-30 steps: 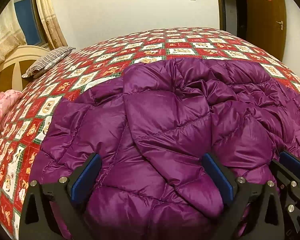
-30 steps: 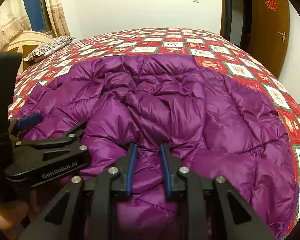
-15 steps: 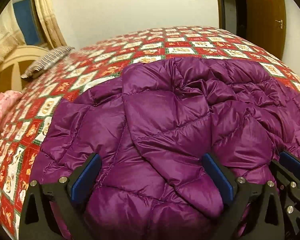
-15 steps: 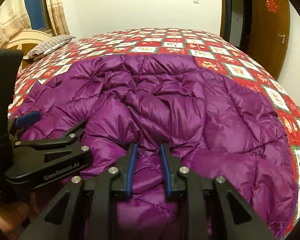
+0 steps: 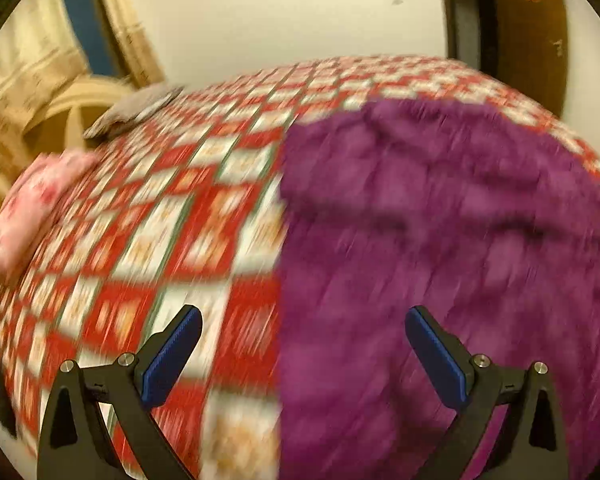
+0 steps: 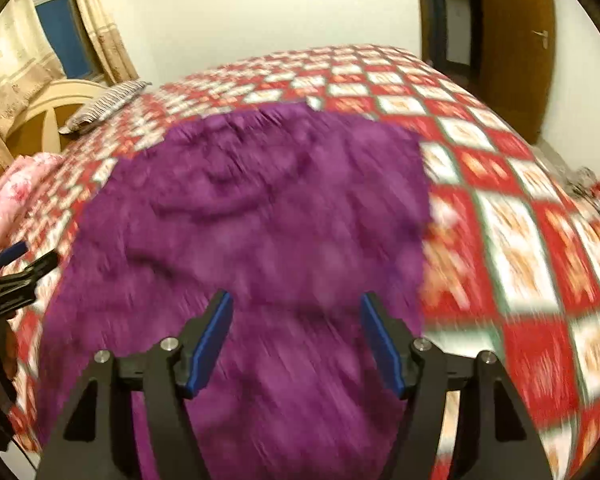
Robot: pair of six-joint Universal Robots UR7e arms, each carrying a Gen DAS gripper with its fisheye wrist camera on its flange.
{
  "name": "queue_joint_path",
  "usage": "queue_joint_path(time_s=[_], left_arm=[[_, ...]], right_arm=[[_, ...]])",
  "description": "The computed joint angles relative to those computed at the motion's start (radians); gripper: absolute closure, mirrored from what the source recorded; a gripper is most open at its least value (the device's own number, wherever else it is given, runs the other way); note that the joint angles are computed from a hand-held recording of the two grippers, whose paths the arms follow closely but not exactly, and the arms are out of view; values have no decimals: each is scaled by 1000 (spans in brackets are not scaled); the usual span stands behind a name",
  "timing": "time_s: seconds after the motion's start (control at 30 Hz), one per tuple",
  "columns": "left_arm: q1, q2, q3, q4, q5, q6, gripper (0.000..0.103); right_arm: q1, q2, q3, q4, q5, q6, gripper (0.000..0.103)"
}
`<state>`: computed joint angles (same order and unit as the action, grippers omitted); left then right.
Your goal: Fold large clothes
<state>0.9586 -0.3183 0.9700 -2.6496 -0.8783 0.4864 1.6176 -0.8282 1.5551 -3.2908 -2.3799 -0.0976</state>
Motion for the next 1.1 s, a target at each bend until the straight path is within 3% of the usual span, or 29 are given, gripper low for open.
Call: queue_joint_path(time_s=[0.13, 0.33, 0.5, 0.7, 0.73, 0.8, 0.83, 0.87, 0.97, 1.1], left_arm=[[28, -127, 213, -38, 8, -77, 1], [43, -183, 309, -22, -21, -142, 1], [38, -203, 372, -76, -35, -99, 1], [49, -254, 450, -81, -109, -104, 4], [53, -263, 461, -75, -141, -108, 18], [49, -276, 485, -93, -176, -88, 41], [46, -281, 493, -93, -194, -63, 66], [43, -286, 498, -85, -211, -44, 85], [28, -306, 521, -118, -222, 14, 96], [21, -366, 535, -153, -302, 23, 98]], right_arm=[[12, -57, 189, -67, -57, 102, 34], [34, -76, 324, -103, -92, 203, 34], [45, -41, 348, -170, -112, 179, 34], [56, -7, 361, -240, -126, 163, 38], [57, 0, 363, -257, -128, 160, 41], [57, 7, 364, -281, -124, 153, 63], [59, 7, 366, -286, -112, 146, 71], [57, 0, 372, -289, -84, 142, 89], [57, -19, 391, -300, -32, 150, 95], [81, -43, 423, -409, 12, 105, 97]])
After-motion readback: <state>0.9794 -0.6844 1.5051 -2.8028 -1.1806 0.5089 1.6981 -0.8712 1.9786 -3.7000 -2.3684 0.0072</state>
